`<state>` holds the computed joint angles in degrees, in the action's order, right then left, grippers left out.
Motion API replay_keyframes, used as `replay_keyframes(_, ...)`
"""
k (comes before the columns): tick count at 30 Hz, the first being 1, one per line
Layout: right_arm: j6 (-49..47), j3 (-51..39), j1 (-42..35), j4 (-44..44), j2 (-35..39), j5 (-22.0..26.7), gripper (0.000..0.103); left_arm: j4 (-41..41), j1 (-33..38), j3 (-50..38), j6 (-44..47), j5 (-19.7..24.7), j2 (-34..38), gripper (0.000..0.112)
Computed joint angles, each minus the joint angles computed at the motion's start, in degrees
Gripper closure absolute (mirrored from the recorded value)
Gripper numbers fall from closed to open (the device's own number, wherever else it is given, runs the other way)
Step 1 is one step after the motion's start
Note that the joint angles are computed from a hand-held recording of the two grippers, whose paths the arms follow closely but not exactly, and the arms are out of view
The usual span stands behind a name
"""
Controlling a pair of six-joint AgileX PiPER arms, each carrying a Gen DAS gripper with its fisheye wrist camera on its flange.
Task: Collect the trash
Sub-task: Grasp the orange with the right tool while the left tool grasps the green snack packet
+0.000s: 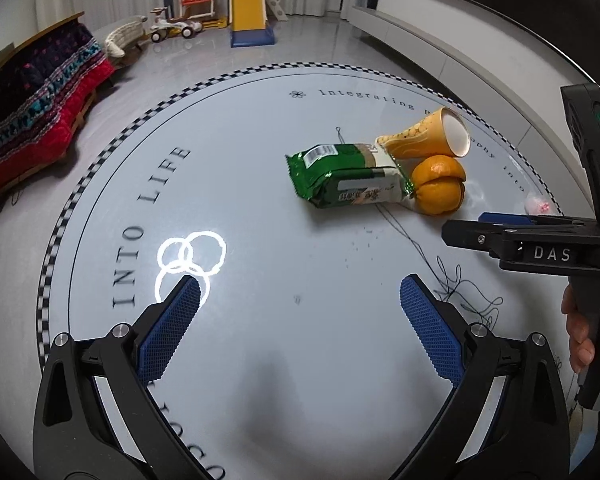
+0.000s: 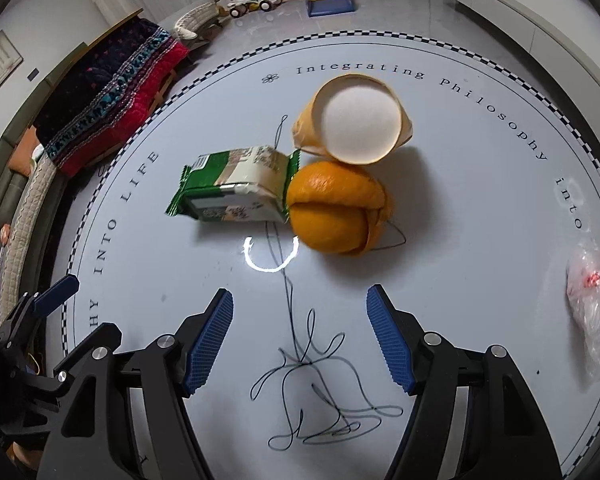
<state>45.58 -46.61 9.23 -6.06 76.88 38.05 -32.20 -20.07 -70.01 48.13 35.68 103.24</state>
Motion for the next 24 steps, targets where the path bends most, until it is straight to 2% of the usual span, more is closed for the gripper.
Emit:
replay_keyframes(4, -5.93, -1.87, -5.62, 5.27, 3.62, -2.04, 0.033, 1.98, -2.66, -8.12, -0.91, 2.76, 5.75, 0.015)
replay_keyframes(8, -1.96, -3.52, -5.9, 1.1, 5.96, -1.75, 0.029, 4.06, -4.5, -14.09, -1.47, 4.27, 10.25, 0.015)
replay_keyframes(11, -5.24, -3.32, -8.05, 3.92, 7.31, -2.99, 0.029, 5.57, -5.39, -17.91, -1.92, 5.28, 13.04, 0.015)
replay_keyframes(13, -10.54, -2.69, -9.71, 7.76, 7.43, -4.71, 0.038, 6.64, -6.13, -20.29, -2.11, 5.86, 14.82, 0.015)
replay_keyframes(15, -12.28, -2.57, -9.96, 8.25, 6.7, -4.37, 0.043, 8.63, -7.15, -21.79, -2.6, 5.53, 16.12, 0.015)
replay_keyframes(24, -19.71, -1.6, -12.04, 12.76, 5.61, -4.23, 0.044, 13.44, -10.98, -29.03, -1.48, 7.12, 21.84, 0.015)
